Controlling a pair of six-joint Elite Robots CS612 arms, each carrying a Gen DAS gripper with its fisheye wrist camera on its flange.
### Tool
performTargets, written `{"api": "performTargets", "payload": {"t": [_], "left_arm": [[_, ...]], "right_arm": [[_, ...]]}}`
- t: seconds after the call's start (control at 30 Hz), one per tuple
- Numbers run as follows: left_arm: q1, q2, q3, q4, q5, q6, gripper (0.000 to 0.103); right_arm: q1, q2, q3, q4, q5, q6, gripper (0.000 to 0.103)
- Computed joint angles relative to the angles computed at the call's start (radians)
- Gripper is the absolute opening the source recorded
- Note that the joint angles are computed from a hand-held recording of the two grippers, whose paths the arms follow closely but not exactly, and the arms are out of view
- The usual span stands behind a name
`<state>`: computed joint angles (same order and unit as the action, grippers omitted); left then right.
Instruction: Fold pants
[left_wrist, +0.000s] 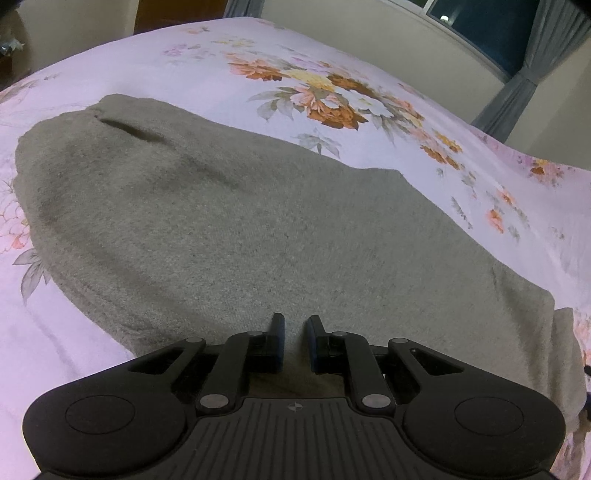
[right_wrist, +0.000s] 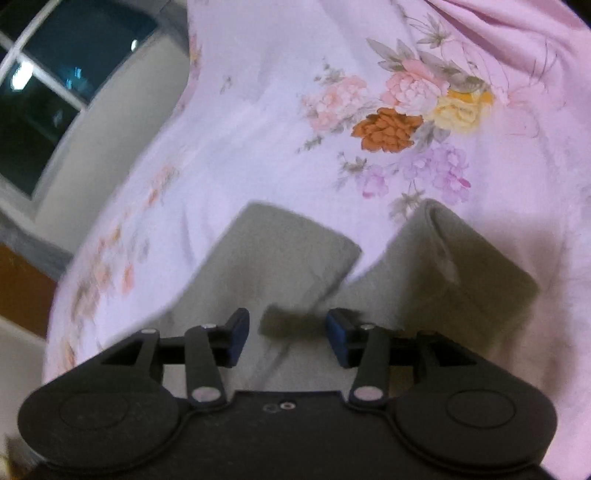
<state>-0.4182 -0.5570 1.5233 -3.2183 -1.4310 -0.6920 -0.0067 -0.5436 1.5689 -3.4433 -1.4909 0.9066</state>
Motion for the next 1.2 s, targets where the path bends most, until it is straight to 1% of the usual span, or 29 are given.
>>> {"api": "performTargets", "payload": {"t": [0.03,0.07,0.1,0.13,0.17,0.2,0.23,0.27,0.33,0.37,0.43,0.47,0.53,0.63,0.7,0.77,0.8,0.87,0.9,0.93,0.97,1.03,1.13,1.17,1.2], "left_arm": [[0.0,0.0,0.0,0.0,0.0,-0.001,0.013],[0.0,0.001,-0.002,0.001,-0.001,0.0,0.013],[0.0,0.002,-0.002,0.001,-0.001,0.001,0.013],[0.0,0.003,-0.003,0.001,-0.001,0.001,0.013],[0.0,0.003,-0.004,0.0,-0.001,0.0,0.013],[0.001,0.003,-0.004,0.0,-0.001,0.0,0.013],[0.001,0.003,-0.003,-0.001,-0.002,0.001,0.013],[0.001,0.003,-0.004,-0.001,-0.002,0.002,0.013],[0.001,0.005,-0.005,-0.003,-0.005,0.009,0.013],[0.002,0.005,-0.005,-0.003,-0.007,0.009,0.013],[0.003,0.006,-0.004,-0.01,-0.011,-0.002,0.013],[0.004,0.006,-0.003,-0.015,-0.011,-0.007,0.013],[0.003,0.008,0.0,-0.023,-0.011,-0.007,0.013],[0.004,0.007,0.003,-0.028,-0.013,-0.007,0.013],[0.004,0.007,0.003,-0.028,-0.013,-0.005,0.013],[0.003,0.006,0.002,-0.022,-0.009,0.001,0.013],[0.002,0.005,0.002,-0.019,-0.004,0.002,0.013],[-0.001,0.003,0.002,-0.011,0.006,0.005,0.013],[-0.003,0.003,0.002,-0.008,0.012,0.006,0.013],[-0.004,0.002,0.001,-0.004,0.016,0.007,0.013],[-0.006,0.002,0.0,-0.002,0.021,0.01,0.013],[-0.008,0.003,-0.002,0.006,0.028,0.015,0.013],[-0.009,0.002,-0.005,0.019,0.034,0.025,0.013],[-0.009,0.001,-0.005,0.02,0.035,0.03,0.013],[-0.009,0.001,-0.005,0.021,0.037,0.035,0.013]], "right_arm": [[0.0,0.004,-0.01,0.011,-0.007,-0.01,0.029],[-0.001,0.01,-0.02,0.015,-0.005,-0.015,0.019],[-0.007,0.018,-0.028,0.009,0.022,-0.002,0.005],[-0.013,0.023,-0.035,-0.001,0.047,0.02,0.005],[-0.013,0.026,-0.04,-0.019,0.05,0.024,0.005],[-0.008,0.025,-0.043,-0.049,0.04,-0.005,0.005],[-0.001,0.021,-0.044,-0.082,0.025,-0.039,0.005],[0.006,0.015,-0.041,-0.141,0.017,-0.078,0.005],[0.016,-0.005,-0.033,-0.247,0.042,-0.15,0.005],[0.023,-0.02,-0.024,-0.299,0.049,-0.197,0.005],[0.043,-0.057,0.008,-0.382,0.042,-0.336,0.005],[0.052,-0.076,0.033,-0.407,0.03,-0.37,0.005],[0.052,-0.102,0.087,-0.406,0.039,-0.337,0.005],[0.051,-0.114,0.158,-0.379,-0.001,-0.296,0.005],[0.045,-0.105,0.193,-0.339,-0.052,-0.24,0.005],[0.041,-0.087,0.194,-0.283,-0.124,-0.236,0.005],[0.031,-0.078,0.191,-0.249,-0.134,-0.22,0.005],[0.016,-0.06,0.185,-0.196,-0.143,-0.157,0.005],[0.007,-0.052,0.181,-0.18,-0.132,-0.134,0.005],[0.0,-0.048,0.184,-0.181,-0.105,-0.11,0.007],[-0.006,-0.044,0.185,-0.185,-0.087,-0.088,0.01],[-0.015,-0.037,0.185,-0.206,-0.06,-0.052,0.022],[-0.033,-0.026,0.179,-0.211,0.017,-0.011,0.02],[-0.036,-0.023,0.173,-0.205,0.039,-0.011,0.016],[-0.035,-0.024,0.167,-0.191,0.039,-0.024,0.011]]}}
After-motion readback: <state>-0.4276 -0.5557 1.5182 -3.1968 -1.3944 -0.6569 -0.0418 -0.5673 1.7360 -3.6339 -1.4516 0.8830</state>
